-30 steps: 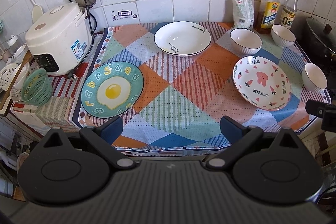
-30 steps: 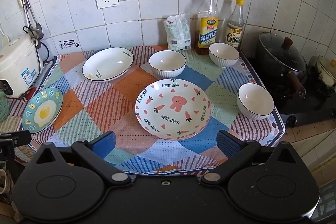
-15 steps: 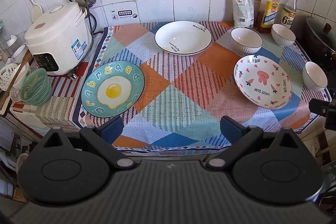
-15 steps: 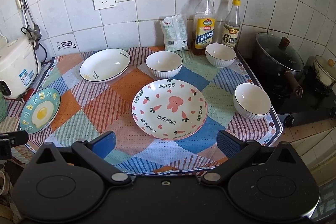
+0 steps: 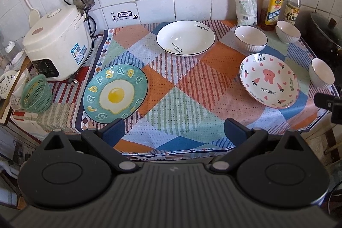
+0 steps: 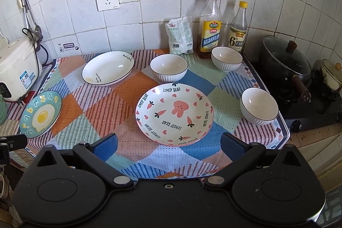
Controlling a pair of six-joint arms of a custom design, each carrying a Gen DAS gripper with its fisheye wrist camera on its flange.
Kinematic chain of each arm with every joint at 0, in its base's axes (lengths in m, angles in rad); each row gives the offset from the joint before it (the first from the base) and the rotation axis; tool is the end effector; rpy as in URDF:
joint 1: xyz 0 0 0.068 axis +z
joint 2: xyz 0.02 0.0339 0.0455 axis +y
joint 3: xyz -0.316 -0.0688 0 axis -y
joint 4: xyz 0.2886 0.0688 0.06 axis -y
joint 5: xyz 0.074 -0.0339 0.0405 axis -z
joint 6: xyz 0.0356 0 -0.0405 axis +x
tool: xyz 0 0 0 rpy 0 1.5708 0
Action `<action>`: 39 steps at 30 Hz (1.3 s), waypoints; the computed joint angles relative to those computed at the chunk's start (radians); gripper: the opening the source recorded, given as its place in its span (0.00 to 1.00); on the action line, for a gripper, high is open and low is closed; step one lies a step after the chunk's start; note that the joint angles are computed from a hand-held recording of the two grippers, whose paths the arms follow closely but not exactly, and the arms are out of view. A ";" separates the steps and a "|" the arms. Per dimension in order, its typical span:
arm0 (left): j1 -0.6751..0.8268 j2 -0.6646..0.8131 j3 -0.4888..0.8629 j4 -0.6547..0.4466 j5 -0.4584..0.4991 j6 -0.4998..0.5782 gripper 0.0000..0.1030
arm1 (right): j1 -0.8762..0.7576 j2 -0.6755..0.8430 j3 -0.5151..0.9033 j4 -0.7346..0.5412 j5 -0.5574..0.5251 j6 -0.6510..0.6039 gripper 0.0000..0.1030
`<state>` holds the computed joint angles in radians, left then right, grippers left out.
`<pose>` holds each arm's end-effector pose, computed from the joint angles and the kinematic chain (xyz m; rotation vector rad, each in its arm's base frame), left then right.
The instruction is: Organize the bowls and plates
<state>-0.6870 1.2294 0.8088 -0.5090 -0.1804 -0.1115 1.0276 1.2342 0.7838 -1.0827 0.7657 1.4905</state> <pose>0.2108 -0.1646 0.2608 0.6327 2.4005 -0.1135 0.1272 0.1630 0.2406 0.5659 2.3220 -0.2523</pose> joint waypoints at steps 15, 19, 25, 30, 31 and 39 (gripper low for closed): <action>0.118 0.143 0.077 0.068 0.109 0.029 0.95 | -0.068 -0.002 -0.061 0.385 0.172 -0.491 1.00; 0.184 0.192 0.099 0.187 0.212 -0.027 0.97 | -0.185 -0.011 -0.149 0.769 0.107 -0.877 1.00; 0.221 0.335 0.231 0.260 0.250 -0.055 0.95 | -0.481 0.080 -0.213 1.222 -0.254 -1.049 1.00; 0.220 0.556 0.419 0.254 0.221 -0.041 0.95 | -0.669 0.288 -0.159 1.395 -0.520 -1.066 0.91; 0.211 0.600 0.449 0.264 0.193 -0.038 0.95 | -0.699 0.337 -0.146 1.425 -0.564 -1.062 0.90; 0.208 0.933 0.698 0.305 0.160 -0.057 0.90 | -0.840 0.613 -0.005 1.448 -0.717 -1.135 0.71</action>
<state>-0.4791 2.1627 1.5073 -0.2039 -0.0202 -0.1687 0.1880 1.8470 0.7792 0.3650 0.0487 0.3551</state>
